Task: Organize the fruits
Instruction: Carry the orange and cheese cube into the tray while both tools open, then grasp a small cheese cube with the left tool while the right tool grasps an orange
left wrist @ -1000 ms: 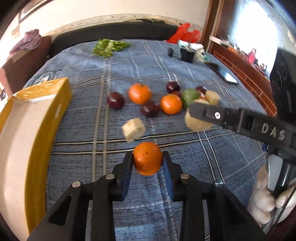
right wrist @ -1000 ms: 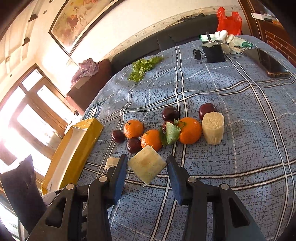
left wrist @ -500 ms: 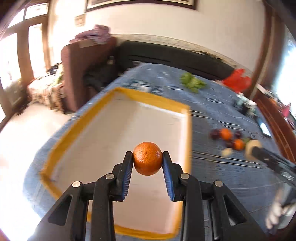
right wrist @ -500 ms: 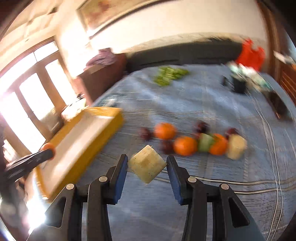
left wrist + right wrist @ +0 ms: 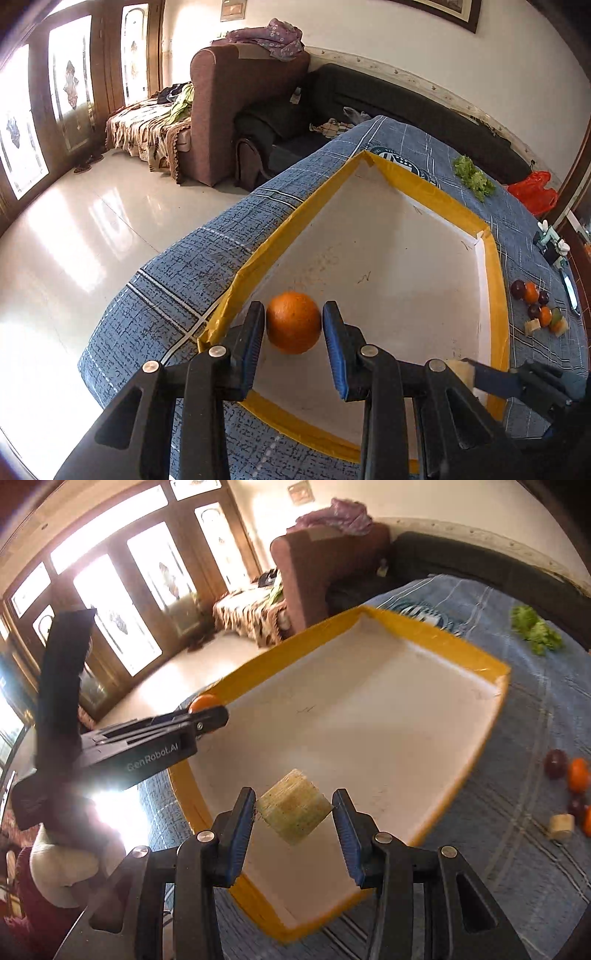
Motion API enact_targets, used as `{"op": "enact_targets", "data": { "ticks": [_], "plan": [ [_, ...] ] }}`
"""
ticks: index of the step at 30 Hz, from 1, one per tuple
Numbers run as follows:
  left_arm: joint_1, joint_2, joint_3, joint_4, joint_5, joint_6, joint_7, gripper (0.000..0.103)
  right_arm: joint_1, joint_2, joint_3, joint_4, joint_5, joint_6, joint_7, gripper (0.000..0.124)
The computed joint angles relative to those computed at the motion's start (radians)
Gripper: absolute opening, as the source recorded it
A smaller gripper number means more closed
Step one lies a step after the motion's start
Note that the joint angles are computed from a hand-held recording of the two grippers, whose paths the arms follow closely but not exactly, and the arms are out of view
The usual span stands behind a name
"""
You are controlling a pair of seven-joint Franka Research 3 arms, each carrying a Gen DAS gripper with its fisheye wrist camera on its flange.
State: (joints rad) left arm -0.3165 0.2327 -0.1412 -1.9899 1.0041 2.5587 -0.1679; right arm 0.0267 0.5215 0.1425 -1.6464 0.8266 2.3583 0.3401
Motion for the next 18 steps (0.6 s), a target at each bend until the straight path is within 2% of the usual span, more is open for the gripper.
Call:
{"op": "enact_targets", "data": {
  "ticks": [2, 4, 7, 13, 18],
  "plan": [
    [0.010, -0.008, 0.008, -0.019, 0.016, 0.042, -0.024, 0.036, 0.021, 0.024, -0.004, 0.020, -0.031, 0.006, 0.022, 0.048],
    [0.010, -0.026, 0.012, -0.039, 0.043, 0.061, -0.060, 0.049, 0.037, 0.041, -0.004, 0.039, -0.057, 0.008, 0.046, 0.049],
    [0.010, -0.049, 0.009, -0.051, 0.075, 0.063, -0.104, 0.054, 0.040, 0.037, 0.008, 0.045, -0.064, -0.008, 0.070, 0.049],
    [0.019, -0.135, -0.023, -0.098, 0.155, 0.022, -0.218, 0.065, -0.007, -0.019, 0.019, 0.026, 0.015, -0.014, 0.012, 0.050],
    [0.020, -0.129, -0.056, -0.057, 0.188, 0.034, -0.205, 0.070, -0.087, -0.011, -0.018, 0.106, 0.114, -0.022, 0.031, 0.053]
  ]
}}
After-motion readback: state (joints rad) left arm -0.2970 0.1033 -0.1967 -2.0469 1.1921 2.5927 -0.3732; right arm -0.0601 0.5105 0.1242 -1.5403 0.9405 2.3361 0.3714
